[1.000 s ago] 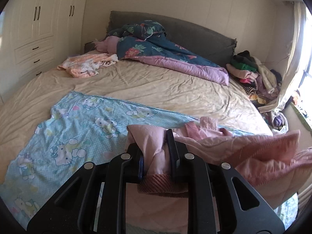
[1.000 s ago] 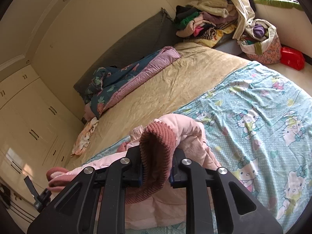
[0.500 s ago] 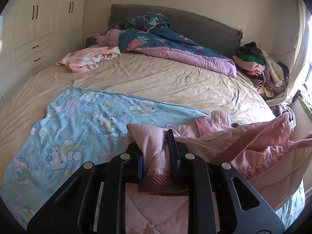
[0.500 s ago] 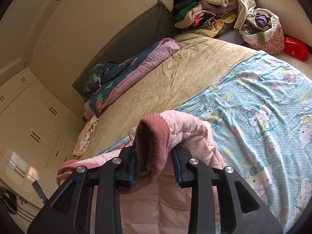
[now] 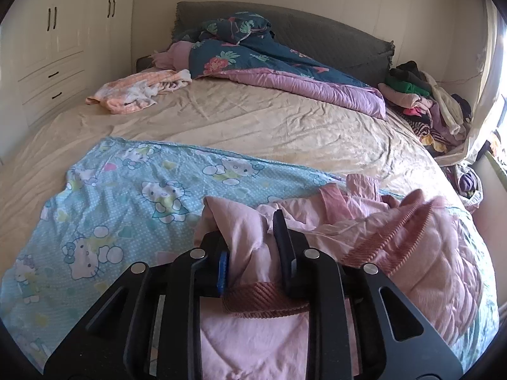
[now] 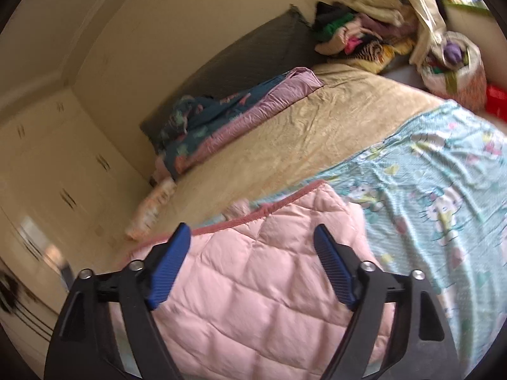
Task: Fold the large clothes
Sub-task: 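Lower the hem onto the jacket and open both grippers, then smooth the folded jacket with both open grippers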
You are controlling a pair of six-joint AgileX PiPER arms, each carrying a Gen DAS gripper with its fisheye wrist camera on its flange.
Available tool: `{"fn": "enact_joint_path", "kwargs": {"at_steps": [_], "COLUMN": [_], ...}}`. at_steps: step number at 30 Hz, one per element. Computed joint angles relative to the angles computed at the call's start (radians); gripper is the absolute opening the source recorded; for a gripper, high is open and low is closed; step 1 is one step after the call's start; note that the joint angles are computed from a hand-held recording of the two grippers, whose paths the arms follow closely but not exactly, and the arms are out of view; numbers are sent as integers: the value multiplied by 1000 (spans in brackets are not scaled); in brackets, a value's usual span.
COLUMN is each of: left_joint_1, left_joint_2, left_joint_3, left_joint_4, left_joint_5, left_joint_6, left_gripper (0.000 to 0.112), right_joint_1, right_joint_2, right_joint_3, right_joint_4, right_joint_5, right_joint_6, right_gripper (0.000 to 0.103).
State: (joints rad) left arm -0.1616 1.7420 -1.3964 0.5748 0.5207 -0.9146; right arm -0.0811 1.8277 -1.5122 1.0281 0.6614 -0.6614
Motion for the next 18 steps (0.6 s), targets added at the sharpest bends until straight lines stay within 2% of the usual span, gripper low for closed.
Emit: {"fn": "enact_joint_path", "kwargs": {"at_steps": [3, 7, 11, 12, 14, 15, 16, 18], "left_joint_1": [1, -2, 8, 14, 17, 5, -3, -1], "left_joint_2": [-1, 4, 8, 4, -10, -21, -35, -78], "left_joint_3": [-1, -3, 5, 9, 28, 37, 50, 88], "left_joint_4": [-6, -1, -21, -41, -35, 26, 74, 77], "left_joint_5": [-2, -7, -39, -50, -79, -71, -77, -104], "left_joint_6": [3, 0, 22, 41, 34, -18, -56, -45], "left_gripper": [17, 19, 26, 33, 55, 74, 80, 82], "right_joint_1": [50, 84, 79, 78, 75, 73, 69, 72], "right_joint_2": [28, 100, 134, 129, 118, 112, 105, 95], "right_joint_3": [32, 31, 61, 70, 80, 82, 86, 71], "right_joint_4": [-157, -302, -241, -228, -210, -205, -197, -215], "right_joint_5": [-46, -54, -56, -60, -51, -44, -36, -23], "right_joint_6": [75, 210, 180, 164, 145, 138, 127, 144], "right_gripper": [83, 83, 83, 83, 85, 85, 85, 85]}}
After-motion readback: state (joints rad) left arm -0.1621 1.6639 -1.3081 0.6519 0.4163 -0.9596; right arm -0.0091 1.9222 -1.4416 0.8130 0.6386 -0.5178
